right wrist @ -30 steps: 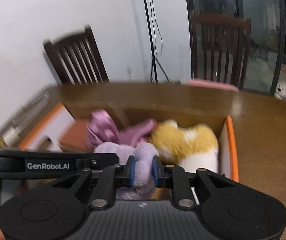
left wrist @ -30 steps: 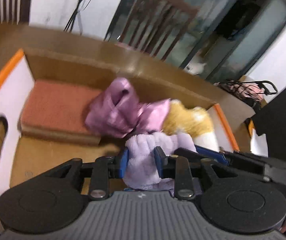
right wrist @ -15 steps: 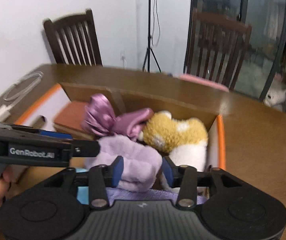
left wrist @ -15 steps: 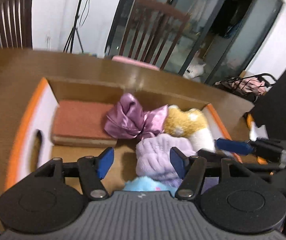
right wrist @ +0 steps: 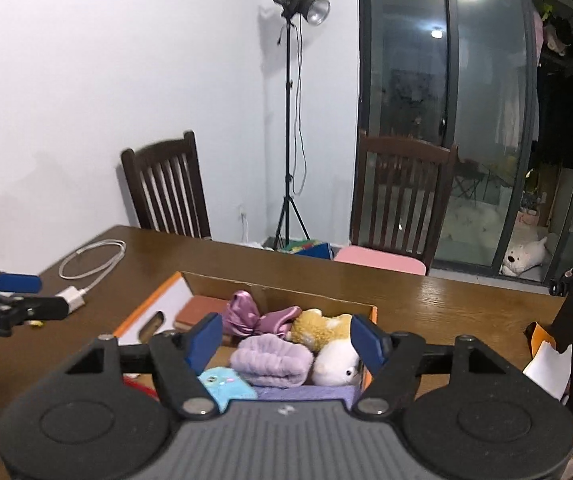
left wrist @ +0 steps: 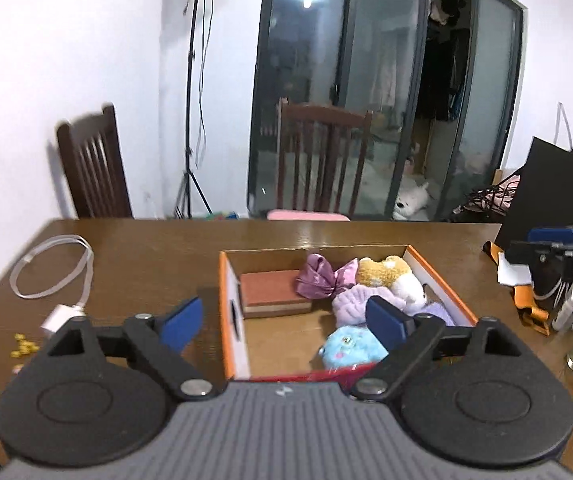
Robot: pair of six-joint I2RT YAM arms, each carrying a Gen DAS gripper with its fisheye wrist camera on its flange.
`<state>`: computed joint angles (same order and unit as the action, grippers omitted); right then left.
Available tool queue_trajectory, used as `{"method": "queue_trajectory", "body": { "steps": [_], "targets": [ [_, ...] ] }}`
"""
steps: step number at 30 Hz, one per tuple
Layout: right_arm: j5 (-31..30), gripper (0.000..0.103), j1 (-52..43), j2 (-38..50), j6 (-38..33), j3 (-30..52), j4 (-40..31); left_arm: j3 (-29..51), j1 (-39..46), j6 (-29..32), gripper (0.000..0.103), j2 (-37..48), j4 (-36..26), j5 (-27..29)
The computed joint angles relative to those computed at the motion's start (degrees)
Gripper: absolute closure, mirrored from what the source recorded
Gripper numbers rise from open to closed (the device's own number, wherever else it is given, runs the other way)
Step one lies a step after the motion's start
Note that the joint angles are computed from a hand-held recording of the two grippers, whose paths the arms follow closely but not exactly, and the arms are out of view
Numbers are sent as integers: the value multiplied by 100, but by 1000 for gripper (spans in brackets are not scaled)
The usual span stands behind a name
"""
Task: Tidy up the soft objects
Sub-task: 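Release the headband into the box by opening both grippers, then reach to the blue tissue pack and close both grippers on it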
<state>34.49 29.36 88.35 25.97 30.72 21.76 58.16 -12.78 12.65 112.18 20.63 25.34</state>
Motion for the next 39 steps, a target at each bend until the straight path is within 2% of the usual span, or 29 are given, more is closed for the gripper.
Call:
{"method": "queue_trajectory", "body": {
  "steps": [2,5,8,12,14,15,17,18,20,23,24,27,28,29,31,32,35,37,39],
  "targets": [
    [409,31,446,-81,180,-279,223,-777,188,191,6,-365,545,145],
    [1190,25,1285,23,568,-639,579,-2075,694,394,3,-677,1843,805],
    [1955,22,2238,508,1200,-862,818,-3149,1025,657,1,-566,3176,1074],
    [2819,16,3498,1645,2886,-687,601,-4229,1538,987,0,274,5006,1532],
    [3082,16,4082,2329,4034,-276,-29,-4472,1744,1048,0,914,5471,1705],
    [3226,16,4399,2747,4756,16,-464,-4499,1872,1082,0,1156,5471,1829],
    [3285,16,4838,3388,5649,432,-855,-4403,2033,1302,0,1488,5095,1869],
    [3168,15,4961,3658,5808,505,-650,-4313,2095,1445,0,1527,4857,1842],
    [2724,16,4968,3836,5579,521,-331,-4161,2076,1544,0,1691,4765,1660],
    [2734,16,4888,3960,5972,828,-1057,-3930,1949,1168,0,1668,4633,1489],
    [2752,16,4825,3945,6037,775,-958,-3832,1929,1004,0,1627,4516,1556],
    [2618,19,4583,3978,5721,385,162,-3413,1640,667,1,1460,3909,1688],
    [2515,25,4429,4024,5549,296,520,-3301,1511,610,4,1447,3813,1671],
    [2457,30,4334,4068,5436,251,742,-3148,1344,533,13,1432,3700,1647],
    [2266,36,3990,4207,4872,93,1610,-2724,976,466,28,1354,3196,1630],
    [2150,40,3797,4292,4548,-16,2120,-2385,773,414,32,1353,2823,1635],
    [1579,46,2993,4532,3486,-223,3576,-1202,266,327,32,1544,1572,1487],
    [1130,51,2418,4707,2967,-219,4244,-175,-3,343,34,1890,595,1404],
    [553,54,1796,4910,2534,-124,4741,614,-214,309,42,2258,-41,1254]
  ]
}}
